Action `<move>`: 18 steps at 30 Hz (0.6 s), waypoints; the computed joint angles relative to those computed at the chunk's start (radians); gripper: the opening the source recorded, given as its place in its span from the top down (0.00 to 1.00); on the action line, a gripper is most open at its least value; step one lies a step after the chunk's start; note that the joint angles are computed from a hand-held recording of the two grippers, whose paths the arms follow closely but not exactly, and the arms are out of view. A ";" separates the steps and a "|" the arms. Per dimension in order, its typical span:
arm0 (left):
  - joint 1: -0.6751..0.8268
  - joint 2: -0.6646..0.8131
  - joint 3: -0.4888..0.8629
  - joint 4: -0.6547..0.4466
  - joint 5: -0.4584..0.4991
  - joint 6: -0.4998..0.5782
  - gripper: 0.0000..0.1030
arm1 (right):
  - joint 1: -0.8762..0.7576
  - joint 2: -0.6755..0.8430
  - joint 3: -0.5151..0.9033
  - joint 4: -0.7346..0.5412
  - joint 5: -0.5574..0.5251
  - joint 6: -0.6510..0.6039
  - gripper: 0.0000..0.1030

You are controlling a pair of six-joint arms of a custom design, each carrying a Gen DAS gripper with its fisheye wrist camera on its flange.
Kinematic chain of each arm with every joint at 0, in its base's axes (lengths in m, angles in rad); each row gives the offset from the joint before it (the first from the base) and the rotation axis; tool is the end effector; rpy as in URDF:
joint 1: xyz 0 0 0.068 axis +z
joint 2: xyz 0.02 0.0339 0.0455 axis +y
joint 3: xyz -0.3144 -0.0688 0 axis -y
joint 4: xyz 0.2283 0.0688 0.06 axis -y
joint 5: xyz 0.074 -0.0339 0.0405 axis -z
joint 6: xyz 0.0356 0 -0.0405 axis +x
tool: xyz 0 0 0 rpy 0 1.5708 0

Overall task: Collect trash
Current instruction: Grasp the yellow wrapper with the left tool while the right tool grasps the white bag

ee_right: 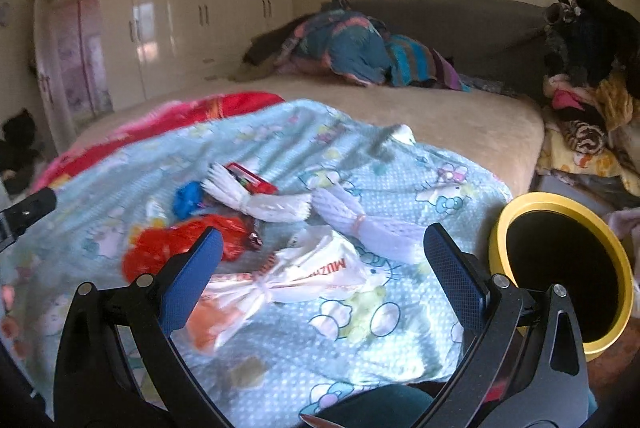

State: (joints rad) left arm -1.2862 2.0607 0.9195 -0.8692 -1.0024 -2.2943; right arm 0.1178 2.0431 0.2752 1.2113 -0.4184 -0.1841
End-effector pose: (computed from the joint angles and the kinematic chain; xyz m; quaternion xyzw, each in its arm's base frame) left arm 0.1068 -0.2583 0.1240 -0.3216 0.8001 0.0846 0.4993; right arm 0.2641 0.0458 0.1016 -0.2283 0.8302 0.1657 0.4808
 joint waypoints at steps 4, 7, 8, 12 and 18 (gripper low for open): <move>0.045 -0.015 -0.083 0.199 -0.014 0.120 0.06 | 0.046 0.015 0.059 -0.073 0.070 0.032 0.10; 0.099 -0.029 -0.141 0.385 0.008 0.264 0.06 | 0.068 0.030 0.099 -0.127 0.097 0.058 0.10; 0.117 -0.032 -0.160 0.442 0.013 0.310 0.06 | 0.077 0.039 0.108 -0.132 0.106 0.067 0.10; 0.192 -0.033 -0.238 0.677 0.051 0.491 0.06 | 0.114 0.072 0.158 -0.190 0.158 0.084 0.10; 0.300 -0.007 -0.414 1.113 0.178 0.615 0.07 | 0.145 0.118 0.235 -0.297 0.195 0.116 0.10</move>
